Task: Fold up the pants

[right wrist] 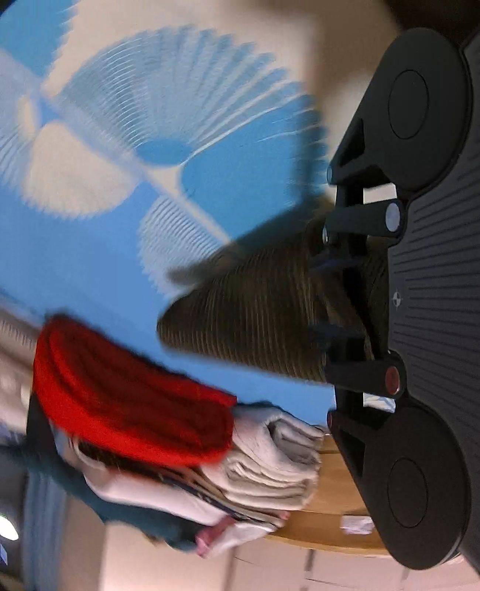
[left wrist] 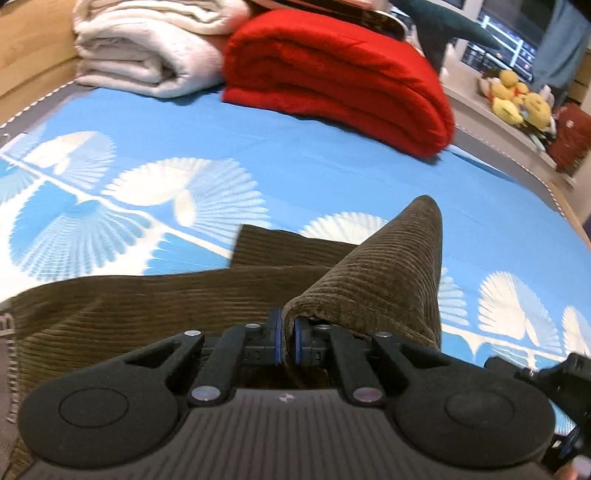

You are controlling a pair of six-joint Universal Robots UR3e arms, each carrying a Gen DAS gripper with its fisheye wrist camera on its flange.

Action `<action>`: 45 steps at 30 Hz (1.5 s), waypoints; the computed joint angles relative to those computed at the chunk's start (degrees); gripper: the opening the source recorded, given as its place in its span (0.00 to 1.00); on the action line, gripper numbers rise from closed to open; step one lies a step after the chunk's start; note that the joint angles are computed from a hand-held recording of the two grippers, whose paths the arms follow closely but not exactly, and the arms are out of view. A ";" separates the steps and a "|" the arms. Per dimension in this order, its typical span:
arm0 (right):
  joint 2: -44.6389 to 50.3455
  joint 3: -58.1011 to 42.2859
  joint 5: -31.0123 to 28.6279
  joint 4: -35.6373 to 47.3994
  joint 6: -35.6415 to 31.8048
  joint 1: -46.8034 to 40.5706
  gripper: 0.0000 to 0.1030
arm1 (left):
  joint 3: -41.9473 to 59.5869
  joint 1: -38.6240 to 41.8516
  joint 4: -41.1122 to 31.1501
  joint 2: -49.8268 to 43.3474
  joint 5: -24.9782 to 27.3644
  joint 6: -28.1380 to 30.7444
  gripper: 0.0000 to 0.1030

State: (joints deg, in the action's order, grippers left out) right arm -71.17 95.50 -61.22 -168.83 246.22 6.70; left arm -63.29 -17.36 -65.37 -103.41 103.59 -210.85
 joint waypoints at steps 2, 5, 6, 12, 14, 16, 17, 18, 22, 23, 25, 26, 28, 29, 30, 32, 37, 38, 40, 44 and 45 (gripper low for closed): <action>1.14 0.35 -0.01 -1.38 3.02 1.05 0.47 | -0.67 1.29 -0.53 1.30 -0.56 1.21 0.06; 4.28 -0.48 -0.43 -3.35 6.43 2.53 0.52 | -0.90 1.79 -0.96 2.11 0.46 2.35 0.06; 5.41 -0.78 -0.72 -3.93 7.80 2.81 0.52 | -1.93 2.27 -0.20 2.46 0.56 3.00 0.06; 11.87 -3.67 -0.42 -6.44 14.30 3.33 0.52 | -0.75 3.06 -2.49 4.22 0.41 5.43 0.06; 13.85 -5.99 -0.76 -6.18 14.66 3.88 0.52 | -0.40 2.97 -2.62 4.65 0.77 6.55 0.06; 15.19 -7.94 -0.60 -5.33 14.82 4.34 0.56 | -0.38 2.88 -2.69 5.07 1.38 7.14 0.06; 15.84 -8.94 -0.36 -4.45 14.69 4.56 0.57 | -0.23 2.85 -2.85 5.14 1.60 7.25 0.06; 16.46 -9.66 0.17 -3.96 14.63 4.50 0.58 | -0.19 2.91 -2.96 5.30 1.72 7.35 0.06; 18.79 -12.82 2.46 -1.64 15.68 5.11 0.59 | 0.96 2.61 -3.70 5.39 3.05 7.44 0.06; 18.89 -12.64 2.93 -2.03 15.60 5.00 0.56 | 1.27 2.65 -3.90 5.45 3.10 7.64 0.06; 18.97 -13.32 3.08 -2.16 15.00 5.06 0.40 | 1.71 2.66 -4.11 5.69 3.03 7.99 0.06; 18.50 -13.74 2.37 -1.10 14.38 5.19 0.35 | 1.82 2.63 -4.15 5.74 3.12 8.27 0.06; 17.60 -12.92 1.23 -2.72 14.26 5.03 0.25 | 2.30 2.49 -4.48 5.66 3.41 8.75 0.06; 16.99 -12.70 0.06 -3.61 13.77 4.97 0.24 | 2.34 2.45 -4.47 5.72 3.63 8.97 0.06; 16.00 -12.64 -1.34 -4.28 12.47 4.85 0.22 | 2.62 2.34 -4.55 5.63 3.85 9.29 0.06; 13.51 -13.07 -5.03 -5.32 7.56 4.68 0.20 | 2.13 2.73 -4.00 6.16 2.71 10.42 0.06; 4.39 -20.05 -36.75 -7.39 -26.25 13.96 0.17 | -1.18 6.13 -3.38 8.90 -18.31 21.54 0.07; 3.90 -20.80 -42.79 -9.66 -33.48 16.69 0.17 | -0.28 5.28 -4.88 8.23 -20.47 23.80 0.07; 2.58 -21.03 -52.69 -7.62 -41.10 20.96 0.20 | 3.94 3.88 -11.80 5.50 -24.03 28.13 0.15; -4.95 -16.48 -59.00 24.33 -27.05 19.34 0.25 | 7.00 2.20 -17.06 2.79 -25.34 30.41 0.34; -8.21 -13.69 -54.46 32.41 -20.31 15.92 0.26 | 7.57 2.27 -17.77 2.55 -25.86 30.42 0.39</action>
State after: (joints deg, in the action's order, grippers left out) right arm -79.38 81.81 -115.67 -136.42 225.91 22.62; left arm -55.71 -15.09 -83.15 -100.86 77.73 -180.43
